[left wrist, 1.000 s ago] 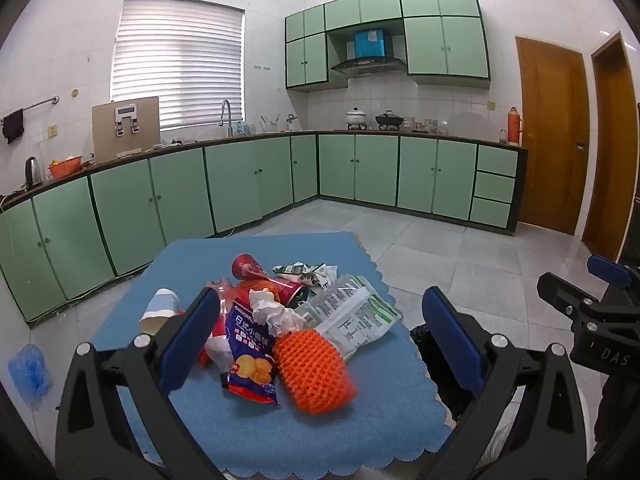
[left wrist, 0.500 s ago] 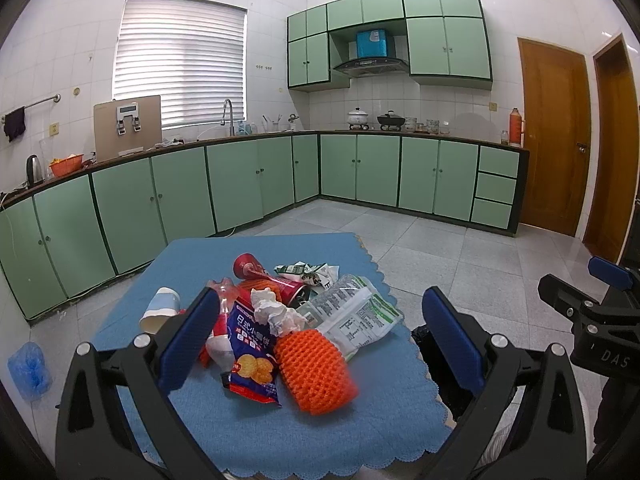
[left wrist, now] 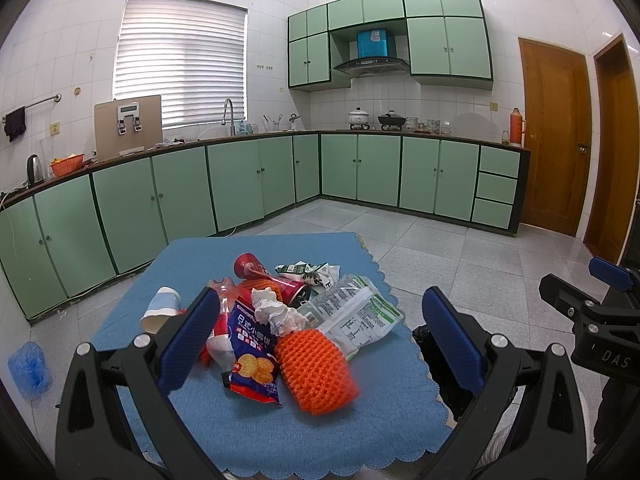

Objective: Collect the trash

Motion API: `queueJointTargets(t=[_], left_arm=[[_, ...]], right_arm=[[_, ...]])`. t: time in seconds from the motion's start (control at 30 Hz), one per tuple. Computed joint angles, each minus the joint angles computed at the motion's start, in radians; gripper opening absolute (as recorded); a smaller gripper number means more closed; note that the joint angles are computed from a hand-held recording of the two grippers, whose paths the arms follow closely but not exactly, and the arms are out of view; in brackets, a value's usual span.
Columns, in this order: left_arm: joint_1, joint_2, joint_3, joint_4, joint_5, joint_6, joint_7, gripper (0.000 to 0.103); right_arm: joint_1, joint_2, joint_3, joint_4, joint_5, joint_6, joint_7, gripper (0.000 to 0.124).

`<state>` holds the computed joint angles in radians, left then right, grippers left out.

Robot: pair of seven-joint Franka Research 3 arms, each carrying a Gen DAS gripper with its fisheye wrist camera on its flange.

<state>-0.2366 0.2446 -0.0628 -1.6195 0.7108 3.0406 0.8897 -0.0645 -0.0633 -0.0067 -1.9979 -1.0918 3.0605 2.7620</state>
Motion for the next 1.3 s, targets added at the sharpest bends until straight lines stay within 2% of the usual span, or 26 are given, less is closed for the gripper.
queueJointTargets(t=[0.3,1.3], left_arm=[[-0.004,0.005,0.006,0.001,0.009,0.001,-0.012,0.098],[-0.001,0.008,0.004,0.002,-0.003,0.0,0.0,0.098]], right_arm=[[0.004,0.005,0.0,0.007,0.02,-0.004,-0.017,0.097],[0.014,0.022,-0.019,0.029,-0.035,0.002,0.044,0.097]])
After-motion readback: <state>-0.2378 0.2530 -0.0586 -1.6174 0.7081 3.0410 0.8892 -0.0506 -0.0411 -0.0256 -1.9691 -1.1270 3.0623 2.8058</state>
